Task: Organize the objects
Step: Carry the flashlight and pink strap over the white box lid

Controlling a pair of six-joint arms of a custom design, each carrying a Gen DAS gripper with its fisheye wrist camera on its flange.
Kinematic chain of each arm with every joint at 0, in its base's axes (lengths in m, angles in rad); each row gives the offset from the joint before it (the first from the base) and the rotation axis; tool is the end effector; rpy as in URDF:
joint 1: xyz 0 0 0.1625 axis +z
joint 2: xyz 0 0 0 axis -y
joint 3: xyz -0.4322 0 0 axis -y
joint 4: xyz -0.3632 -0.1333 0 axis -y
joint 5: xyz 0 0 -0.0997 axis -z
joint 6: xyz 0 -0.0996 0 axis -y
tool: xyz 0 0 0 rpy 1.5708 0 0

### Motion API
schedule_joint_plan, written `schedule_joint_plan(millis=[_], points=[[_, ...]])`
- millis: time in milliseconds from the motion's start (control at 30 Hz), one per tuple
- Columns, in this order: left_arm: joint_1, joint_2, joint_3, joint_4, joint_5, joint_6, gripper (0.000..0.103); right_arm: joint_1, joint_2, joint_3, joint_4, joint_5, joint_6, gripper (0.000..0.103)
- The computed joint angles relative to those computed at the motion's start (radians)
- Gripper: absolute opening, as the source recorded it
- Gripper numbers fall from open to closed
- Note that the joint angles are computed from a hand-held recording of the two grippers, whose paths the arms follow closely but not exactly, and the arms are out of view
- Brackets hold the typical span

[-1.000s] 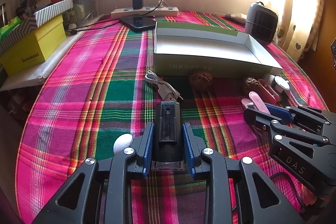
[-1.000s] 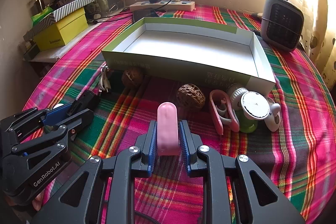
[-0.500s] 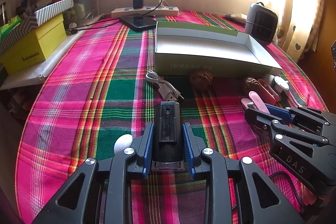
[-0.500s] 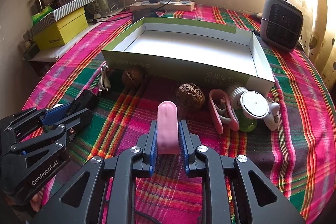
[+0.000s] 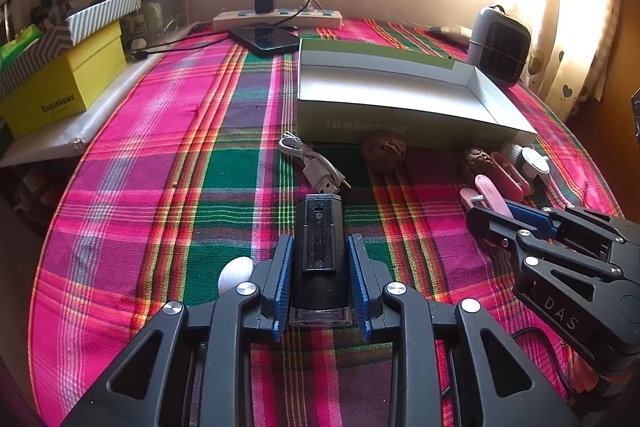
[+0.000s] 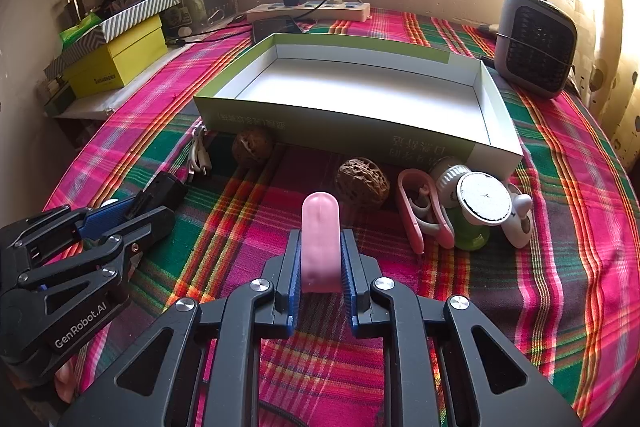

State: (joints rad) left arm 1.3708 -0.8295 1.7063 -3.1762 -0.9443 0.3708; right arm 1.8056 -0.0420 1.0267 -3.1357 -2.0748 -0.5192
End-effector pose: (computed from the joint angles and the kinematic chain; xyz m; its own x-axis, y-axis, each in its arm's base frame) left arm 0.0583 -0.6773 0.2083 -0.7586 0.0584 -0.6490 0.4539 0.7619 -0.4621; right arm 0.2606 -0.7231 -0.1402 -0.6963 -0.3569 0.6227 -0.6221 0.7329 -0.2755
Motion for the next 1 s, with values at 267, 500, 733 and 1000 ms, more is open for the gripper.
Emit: schedule_joint_plan(millis=[267,500,733,1000], points=[[-0.008,0.000,0.008,-0.013,0.005,0.019,0.025,-0.004,-0.009,0.012,-0.002,0.016,0.006,0.019],[-0.013,-0.003,0.010,-0.016,0.007,0.022,0.025,-0.004,-0.013,0.019,-0.008,0.021,0.003,0.019],[-0.021,-0.012,0.010,-0.002,-0.001,0.020,0.025,0.000,-0.027,0.037,-0.024,0.033,0.001,0.019],[-0.030,-0.017,-0.015,0.022,-0.018,0.028,0.025,0.005,-0.046,0.043,-0.016,0.057,0.011,0.019]])
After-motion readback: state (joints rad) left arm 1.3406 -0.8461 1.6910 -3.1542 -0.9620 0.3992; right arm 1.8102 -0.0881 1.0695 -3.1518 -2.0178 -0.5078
